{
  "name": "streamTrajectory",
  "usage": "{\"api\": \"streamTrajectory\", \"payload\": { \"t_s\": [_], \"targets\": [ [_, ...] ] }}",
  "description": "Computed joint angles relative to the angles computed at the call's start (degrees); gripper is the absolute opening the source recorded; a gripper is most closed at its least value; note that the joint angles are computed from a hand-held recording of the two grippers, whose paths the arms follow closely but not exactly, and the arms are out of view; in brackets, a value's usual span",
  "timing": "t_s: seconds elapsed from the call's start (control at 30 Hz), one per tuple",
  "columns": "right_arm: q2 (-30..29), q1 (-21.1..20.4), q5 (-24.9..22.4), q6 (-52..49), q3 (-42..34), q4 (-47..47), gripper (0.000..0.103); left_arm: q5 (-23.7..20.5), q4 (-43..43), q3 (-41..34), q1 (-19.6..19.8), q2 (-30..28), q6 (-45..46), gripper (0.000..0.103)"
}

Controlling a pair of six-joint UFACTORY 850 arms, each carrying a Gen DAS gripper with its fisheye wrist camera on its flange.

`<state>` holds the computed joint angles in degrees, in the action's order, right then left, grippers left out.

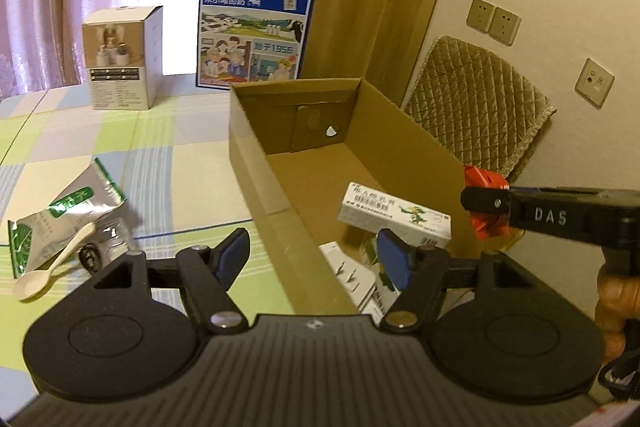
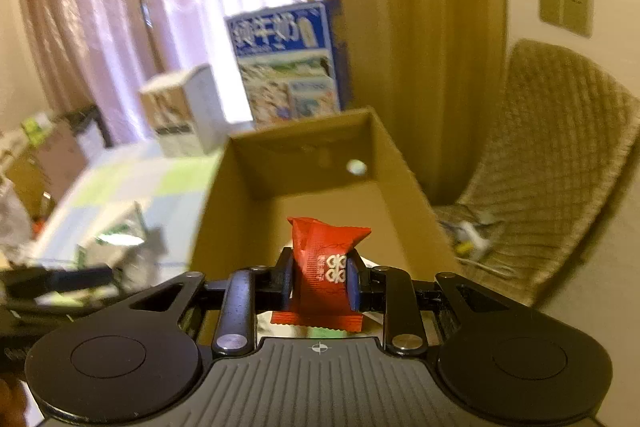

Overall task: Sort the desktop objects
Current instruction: 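Release the charger into the box while the right tool drops the red packet inside, then move both open tools back over the table toward the spoon and cable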

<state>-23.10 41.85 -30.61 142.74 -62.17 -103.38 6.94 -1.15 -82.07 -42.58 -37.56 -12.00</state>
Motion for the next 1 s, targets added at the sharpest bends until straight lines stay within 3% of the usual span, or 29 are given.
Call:
{"api": "streamTrajectory", "payload": {
  "t_s": [0.03, 0.07, 0.1, 0.47, 0.7, 1.0],
  "targets": [
    [-0.12, -0.10, 0.03, 0.82, -0.14, -1.09, 0.030, 0.05, 0.22, 0.44, 0.12, 0.27, -0.23, 0.066],
    [-0.35, 0.00, -0.55, 0.21, -0.49, -0.49, 0.048, 0.14, 0.01, 0.81, 0.19, 0.48, -0.01, 0.066],
    [-0.38, 0.17, -1.26, 0.60, -0.55, -0.67, 0.054, 0.32, -0.32, 1.25, 0.26, 0.74, 0.41, 0.066],
    [1.26, 2.53, -3.46, 1.73, 1.00, 1.92, 0.058, 2.05, -0.09, 6.22, 0.92, 3.54, -0.74, 0.067],
    [1.75, 5.87, -3.92, 0.26, 1.25, 5.95, 0.073, 3.46, 0.07, 10.63, 1.26, 6.81, -0.96, 0.071],
    [0.39, 10.18, -3.68, -7.24, -1.60, 14.24, 0.085, 5.57, -8.57, 17.74, 1.86, 12.61, 7.20, 0.074]
  ]
}}
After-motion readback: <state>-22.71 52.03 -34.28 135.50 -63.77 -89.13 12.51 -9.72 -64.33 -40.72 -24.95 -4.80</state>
